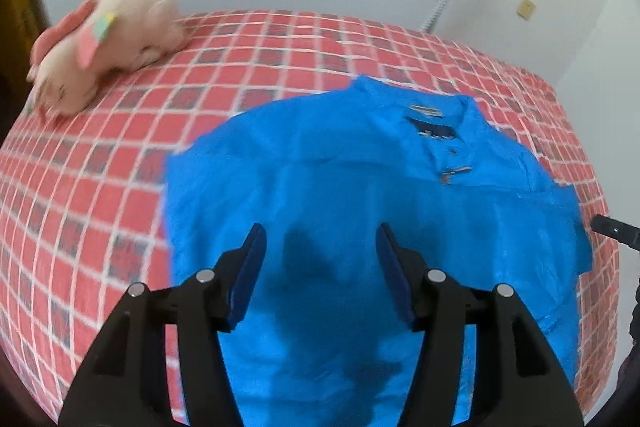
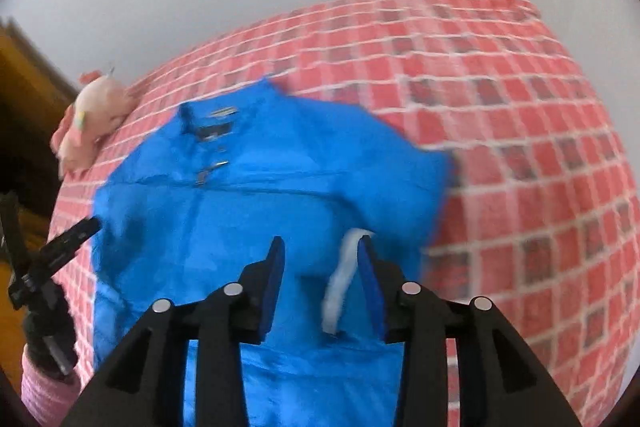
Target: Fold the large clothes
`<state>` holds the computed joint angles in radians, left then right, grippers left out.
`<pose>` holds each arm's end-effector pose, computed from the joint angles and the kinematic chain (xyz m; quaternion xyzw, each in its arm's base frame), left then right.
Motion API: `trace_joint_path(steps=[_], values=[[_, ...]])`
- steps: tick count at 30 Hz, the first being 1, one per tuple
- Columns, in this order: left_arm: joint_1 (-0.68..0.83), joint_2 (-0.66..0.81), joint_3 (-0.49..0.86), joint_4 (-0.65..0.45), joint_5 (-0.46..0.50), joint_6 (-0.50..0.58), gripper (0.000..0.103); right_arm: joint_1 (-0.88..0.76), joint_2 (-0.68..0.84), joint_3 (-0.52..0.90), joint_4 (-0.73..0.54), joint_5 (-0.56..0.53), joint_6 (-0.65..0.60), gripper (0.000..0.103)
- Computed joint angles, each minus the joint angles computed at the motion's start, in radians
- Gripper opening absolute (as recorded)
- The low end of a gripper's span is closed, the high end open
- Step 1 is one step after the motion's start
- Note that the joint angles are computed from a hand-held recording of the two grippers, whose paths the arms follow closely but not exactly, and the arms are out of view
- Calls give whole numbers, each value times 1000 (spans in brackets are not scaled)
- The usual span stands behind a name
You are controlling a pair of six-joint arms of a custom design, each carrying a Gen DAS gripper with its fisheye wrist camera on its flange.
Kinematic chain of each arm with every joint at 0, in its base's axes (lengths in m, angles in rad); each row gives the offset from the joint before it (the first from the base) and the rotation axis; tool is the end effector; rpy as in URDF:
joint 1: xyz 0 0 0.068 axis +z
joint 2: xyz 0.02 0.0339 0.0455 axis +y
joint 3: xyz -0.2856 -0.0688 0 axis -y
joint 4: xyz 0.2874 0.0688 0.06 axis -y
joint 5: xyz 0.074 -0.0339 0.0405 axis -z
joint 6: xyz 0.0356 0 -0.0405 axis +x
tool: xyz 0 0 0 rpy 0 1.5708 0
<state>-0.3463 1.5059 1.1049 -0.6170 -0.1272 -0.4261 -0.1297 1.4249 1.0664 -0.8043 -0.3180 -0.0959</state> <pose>0.3278 -0.1135 0.2485 -0.0556 0.9586 -0.0459 0.2753 0.3103 -0.0292 0.2524 -0.0157 0.9673 0.1315 0.2162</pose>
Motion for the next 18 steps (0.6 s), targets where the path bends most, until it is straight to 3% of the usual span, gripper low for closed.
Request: trace_joint_path(steps=[6, 11, 14, 18], values=[[-16, 183, 94, -1, 14, 6, 57, 105, 150, 6, 78, 104, 55, 37], [12, 212, 83, 23, 54, 30, 58, 83, 201, -18, 143, 57, 58, 36], [8, 204, 107, -23, 43, 10, 56, 60, 166, -14, 104, 17, 56, 37], [-57, 66, 31, -14, -22, 0, 56, 18, 19, -61, 38, -82, 9, 37]])
